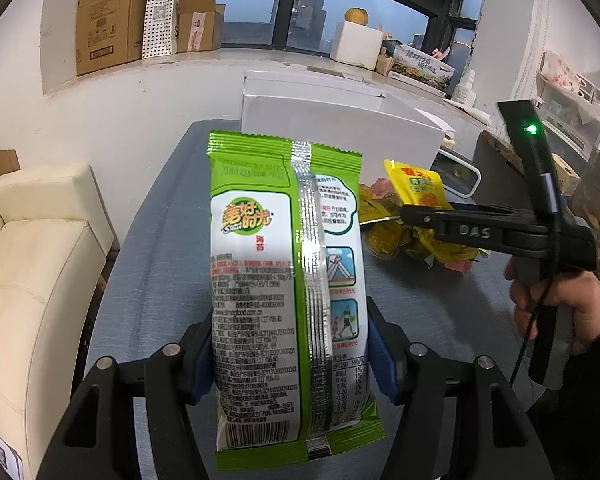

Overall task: Organize snacks
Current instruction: 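Carry both bags into the white box and open both grippers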

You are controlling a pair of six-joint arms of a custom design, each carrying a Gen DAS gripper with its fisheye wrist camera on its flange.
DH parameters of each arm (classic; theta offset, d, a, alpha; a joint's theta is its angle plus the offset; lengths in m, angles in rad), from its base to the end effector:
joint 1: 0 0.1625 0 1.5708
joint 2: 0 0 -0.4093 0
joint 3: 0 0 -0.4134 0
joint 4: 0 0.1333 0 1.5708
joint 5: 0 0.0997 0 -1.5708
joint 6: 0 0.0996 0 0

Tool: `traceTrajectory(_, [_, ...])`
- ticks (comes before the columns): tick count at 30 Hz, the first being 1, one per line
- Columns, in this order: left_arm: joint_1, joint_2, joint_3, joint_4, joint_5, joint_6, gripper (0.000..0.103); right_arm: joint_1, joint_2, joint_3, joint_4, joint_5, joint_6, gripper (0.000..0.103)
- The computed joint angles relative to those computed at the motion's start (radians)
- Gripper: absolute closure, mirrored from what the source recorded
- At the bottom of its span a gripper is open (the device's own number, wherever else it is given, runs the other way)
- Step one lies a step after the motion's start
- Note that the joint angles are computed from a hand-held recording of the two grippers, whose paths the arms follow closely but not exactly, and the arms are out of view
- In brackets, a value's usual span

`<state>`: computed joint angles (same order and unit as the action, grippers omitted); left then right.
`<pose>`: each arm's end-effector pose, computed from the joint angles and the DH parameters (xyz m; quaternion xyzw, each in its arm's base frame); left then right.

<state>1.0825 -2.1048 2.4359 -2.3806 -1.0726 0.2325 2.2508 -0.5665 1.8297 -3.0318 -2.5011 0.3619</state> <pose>0.0137 -0.3599 0.3487 0.2773 0.9016 -0.2584 0.2082 0.4062 -0.4174 -0.0506 0.0971 -0.8852 0.2987 0.3432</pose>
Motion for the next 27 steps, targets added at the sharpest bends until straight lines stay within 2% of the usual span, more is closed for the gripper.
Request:
traceTrajectory(8, [-0.049, 0.009, -0.007, 0.005, -0.007, -0.008, 0.035, 0.043, -0.048, 0.070, -0.149, 0.017, -0.027, 0.051])
traceTrajectory(15, [-0.113, 0.056, -0.030, -0.029, 0.003, -0.012, 0.035, 0.092, -0.088, 0.091, -0.233, 0.008, -0.082, 0.052])
traceTrajectory(19, [-0.109, 0.144, -0.087, -0.093, -0.027, -0.001, 0.035, 0.082, -0.100, 0.066, -0.252, 0.010, -0.126, 0.052])
traceTrajectory(27, [-0.063, 0.457, -0.335, -0.230, -0.067, 0.044, 0.035, 0.005, -0.084, -0.079, -0.247, 0.042, -0.260, 0.052])
